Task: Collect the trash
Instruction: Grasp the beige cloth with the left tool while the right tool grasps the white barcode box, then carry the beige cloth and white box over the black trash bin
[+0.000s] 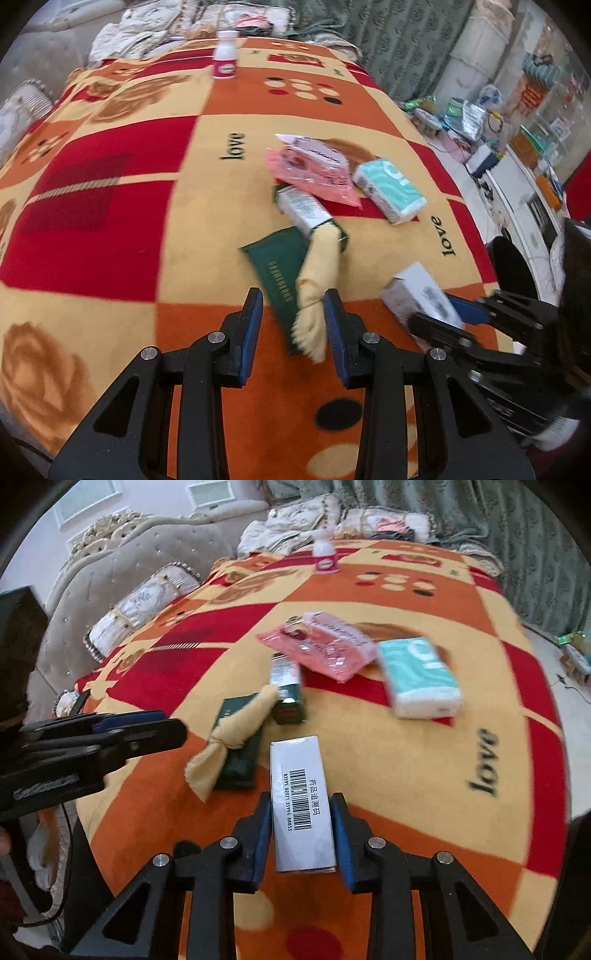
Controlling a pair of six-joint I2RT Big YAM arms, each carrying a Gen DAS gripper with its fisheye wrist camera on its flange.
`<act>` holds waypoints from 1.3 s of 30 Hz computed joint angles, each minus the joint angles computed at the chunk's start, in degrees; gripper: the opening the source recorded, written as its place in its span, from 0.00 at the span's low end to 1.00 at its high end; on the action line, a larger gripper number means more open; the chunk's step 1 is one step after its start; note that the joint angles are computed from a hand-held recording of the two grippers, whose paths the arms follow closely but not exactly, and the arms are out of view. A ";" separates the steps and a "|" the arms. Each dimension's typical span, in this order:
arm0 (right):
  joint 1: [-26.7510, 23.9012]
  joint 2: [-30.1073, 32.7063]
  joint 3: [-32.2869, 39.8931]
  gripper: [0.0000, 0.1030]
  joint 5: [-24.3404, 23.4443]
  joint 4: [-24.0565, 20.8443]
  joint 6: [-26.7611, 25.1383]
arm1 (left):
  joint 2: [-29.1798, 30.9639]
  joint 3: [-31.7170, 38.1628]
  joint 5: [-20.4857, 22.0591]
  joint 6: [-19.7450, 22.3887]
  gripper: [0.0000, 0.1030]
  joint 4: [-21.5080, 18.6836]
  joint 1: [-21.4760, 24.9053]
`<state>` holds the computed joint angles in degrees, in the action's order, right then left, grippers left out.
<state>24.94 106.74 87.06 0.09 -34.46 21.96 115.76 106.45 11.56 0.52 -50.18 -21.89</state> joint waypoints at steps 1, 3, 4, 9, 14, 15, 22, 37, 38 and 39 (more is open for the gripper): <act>-0.23 -1.27 -1.57 0.29 0.39 0.51 0.31 | 0.79 0.88 -0.45 0.20 0.31 -0.36 -0.36; -0.68 -3.11 -3.82 0.29 1.44 0.22 1.03 | 2.58 2.82 -1.60 -0.16 0.31 -1.30 -0.94; -0.82 -3.68 -4.60 0.29 1.84 0.10 1.27 | 3.37 3.73 -1.71 -0.33 0.30 -1.86 -1.08; -1.39 -5.39 -7.99 0.29 2.67 0.86 2.48 | 3.42 3.16 -2.34 0.25 0.16 -0.49 -1.68; -1.57 -6.12 -9.41 0.29 2.34 3.24 3.29 | 0.75 0.51 0.21 0.19 0.16 0.75 -1.67; -1.52 -6.35 -9.56 0.29 2.48 3.45 3.27 | 0.28 0.12 0.51 0.13 0.16 1.04 -1.78; -1.45 -9.28 -11.56 0.29 4.13 4.45 3.69 | -2.26 -1.66 1.20 0.39 0.16 2.41 -3.67; -4.11 -18.09 -20.35 0.29 8.80 5.73 6.09 | -3.00 -1.11 1.13 1.36 0.16 2.78 -9.26; -4.28 -18.60 -20.86 0.29 9.05 5.76 6.30 | -2.87 -0.86 1.22 1.42 0.16 2.65 -9.64; -4.49 -19.13 -21.42 0.29 9.32 5.80 6.54 | -2.68 -0.52 1.37 1.45 0.16 2.43 -10.00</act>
<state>20.46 87.61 65.64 9.40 -28.66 28.50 113.08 105.93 12.94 1.97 -47.74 -31.89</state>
